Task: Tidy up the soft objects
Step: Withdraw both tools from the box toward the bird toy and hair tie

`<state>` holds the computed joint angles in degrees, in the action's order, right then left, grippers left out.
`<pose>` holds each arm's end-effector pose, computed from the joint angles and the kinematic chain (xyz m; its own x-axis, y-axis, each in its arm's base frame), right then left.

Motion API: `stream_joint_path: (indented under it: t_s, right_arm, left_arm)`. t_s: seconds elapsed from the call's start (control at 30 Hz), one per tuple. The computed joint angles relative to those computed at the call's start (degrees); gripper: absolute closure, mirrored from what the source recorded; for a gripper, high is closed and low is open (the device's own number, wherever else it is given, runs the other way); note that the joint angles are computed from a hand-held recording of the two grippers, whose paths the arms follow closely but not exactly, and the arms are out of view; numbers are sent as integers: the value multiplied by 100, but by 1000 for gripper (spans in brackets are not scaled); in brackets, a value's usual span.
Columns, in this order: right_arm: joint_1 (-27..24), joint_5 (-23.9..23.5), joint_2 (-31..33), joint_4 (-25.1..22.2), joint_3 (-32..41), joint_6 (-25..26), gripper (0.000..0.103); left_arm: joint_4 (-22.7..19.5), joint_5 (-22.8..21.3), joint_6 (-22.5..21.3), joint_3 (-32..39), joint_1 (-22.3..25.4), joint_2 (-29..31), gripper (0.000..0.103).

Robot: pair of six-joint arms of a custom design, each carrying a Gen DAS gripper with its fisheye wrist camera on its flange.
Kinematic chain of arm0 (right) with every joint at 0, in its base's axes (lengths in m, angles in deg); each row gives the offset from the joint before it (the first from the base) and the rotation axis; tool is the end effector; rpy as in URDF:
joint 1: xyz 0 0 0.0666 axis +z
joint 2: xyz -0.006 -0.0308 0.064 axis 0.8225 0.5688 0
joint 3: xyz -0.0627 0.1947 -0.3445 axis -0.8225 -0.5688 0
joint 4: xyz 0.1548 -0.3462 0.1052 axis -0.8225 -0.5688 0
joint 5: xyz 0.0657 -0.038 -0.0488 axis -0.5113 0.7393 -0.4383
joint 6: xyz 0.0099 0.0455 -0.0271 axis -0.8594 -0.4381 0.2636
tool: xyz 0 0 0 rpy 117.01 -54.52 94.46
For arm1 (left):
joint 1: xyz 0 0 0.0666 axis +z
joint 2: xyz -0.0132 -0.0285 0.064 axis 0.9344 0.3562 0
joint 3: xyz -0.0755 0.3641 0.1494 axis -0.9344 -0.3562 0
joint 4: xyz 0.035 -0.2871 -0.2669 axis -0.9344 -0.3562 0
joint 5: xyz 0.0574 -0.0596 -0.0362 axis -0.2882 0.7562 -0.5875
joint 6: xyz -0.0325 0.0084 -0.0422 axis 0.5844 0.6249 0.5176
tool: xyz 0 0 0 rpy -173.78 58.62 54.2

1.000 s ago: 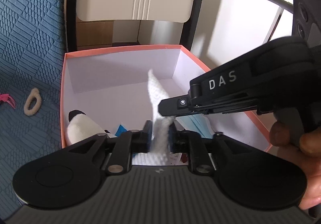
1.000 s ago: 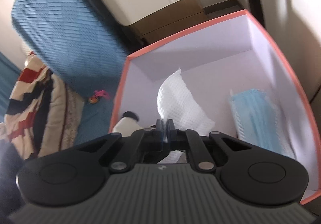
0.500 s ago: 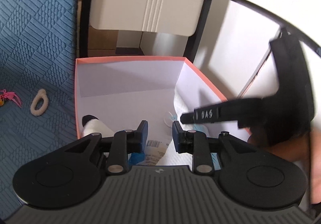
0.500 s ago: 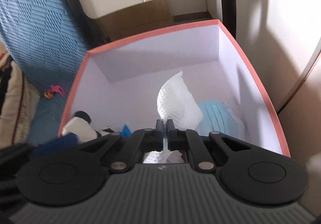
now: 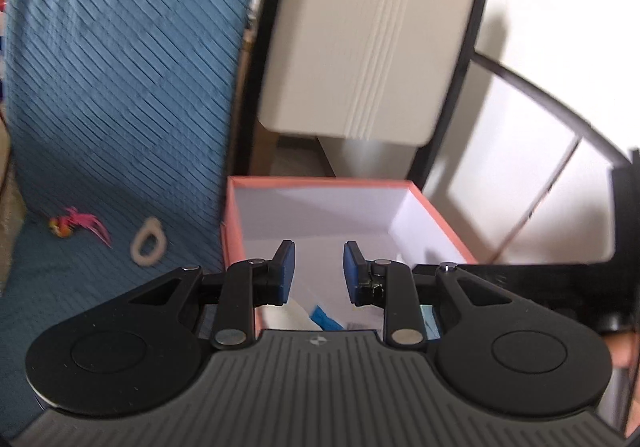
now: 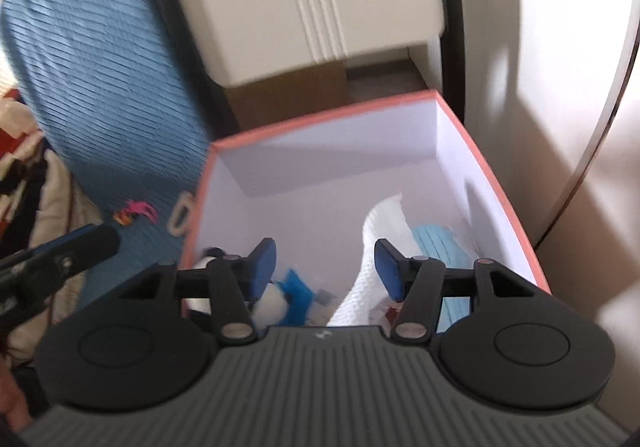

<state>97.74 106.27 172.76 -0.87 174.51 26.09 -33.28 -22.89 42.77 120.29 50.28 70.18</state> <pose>0.4483 0.3824 0.5210 -0.6681 0.3548 -0.6540 0.3631 0.9227 0.1297 0.4742 -0.1798 0.5069 -0.5711 0.1964 -0.7970 0.6341 0.7221 -0.2765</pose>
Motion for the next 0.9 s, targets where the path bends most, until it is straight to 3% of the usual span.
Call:
stream_joint_path:
  t_s: [0.33,0.47,0.77,0.9]
  right_arm:
    - [656,745,549,-650,1396,124,46]
    - [874,880,950,-853,2034,205,46]
    - [1155,963,1968,-1130,3422,468,46]
    - [1218,836,2693,-1540,4512,575,46]
  left_arm:
    - [-148,467,-212,-29,573,-377,71]
    - [-44,666,-264,-193,864,-508,65]
    - [246,956,-396,-550,1501,-578,65]
    - [439,995,-382,-738,1803,-552,65]
